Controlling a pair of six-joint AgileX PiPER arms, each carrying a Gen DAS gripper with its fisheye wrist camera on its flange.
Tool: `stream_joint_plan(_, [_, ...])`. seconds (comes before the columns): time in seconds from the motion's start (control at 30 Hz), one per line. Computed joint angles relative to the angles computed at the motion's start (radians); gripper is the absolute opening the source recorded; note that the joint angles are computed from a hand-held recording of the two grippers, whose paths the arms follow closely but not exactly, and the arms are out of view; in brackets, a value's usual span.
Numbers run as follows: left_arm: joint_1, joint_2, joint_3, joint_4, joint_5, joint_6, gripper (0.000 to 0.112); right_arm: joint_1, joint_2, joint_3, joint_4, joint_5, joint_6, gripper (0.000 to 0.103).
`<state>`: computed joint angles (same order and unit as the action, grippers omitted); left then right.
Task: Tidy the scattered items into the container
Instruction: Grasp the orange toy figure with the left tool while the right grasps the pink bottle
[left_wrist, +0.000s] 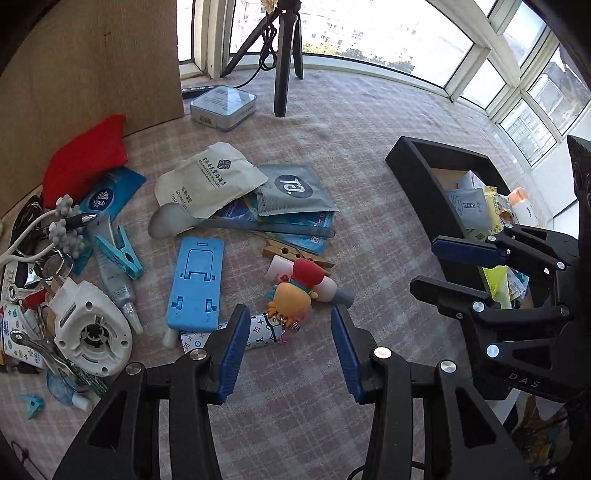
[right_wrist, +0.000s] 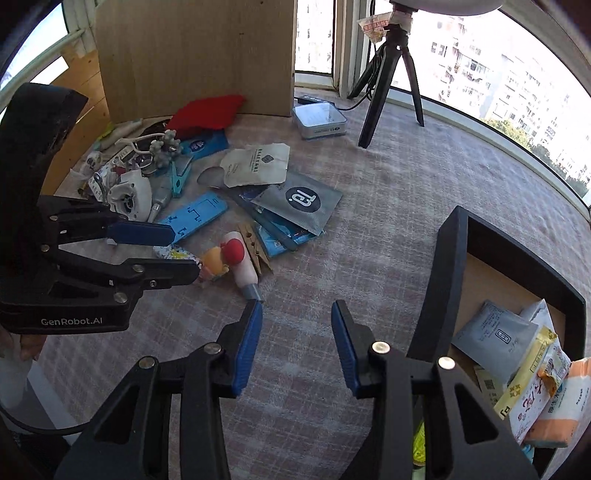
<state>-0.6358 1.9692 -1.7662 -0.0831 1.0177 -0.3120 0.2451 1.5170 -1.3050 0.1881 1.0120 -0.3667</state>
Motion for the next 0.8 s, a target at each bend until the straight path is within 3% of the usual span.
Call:
stream_joint_plan(0.3, [-0.003, 0.089, -0.095, -0.004, 0.059, 0.080, 0.042, 0.050, 0.088, -0.014, 0.005, -0.008, -0.025, 0.038])
stream_joint_plan(0.57, [0.014, 0.151, -0.146, -0.031, 0.083, 0.141, 0.036, 0.056, 0.171, -0.058, 0.021, 0.012, -0.040, 0.036])
stream_joint_plan(0.67, [0.021, 0.169, -0.162, -0.046, 0.092, 0.169, 0.029, 0.063, 0.196, -0.076, 0.030, 0.020, -0.045, 0.032])
stream_joint_plan(0.8, [0.019, 0.173, -0.166, -0.018, 0.089, 0.172, 0.028, 0.075, 0.219, -0.097, 0.049, 0.031, -0.058, 0.018])
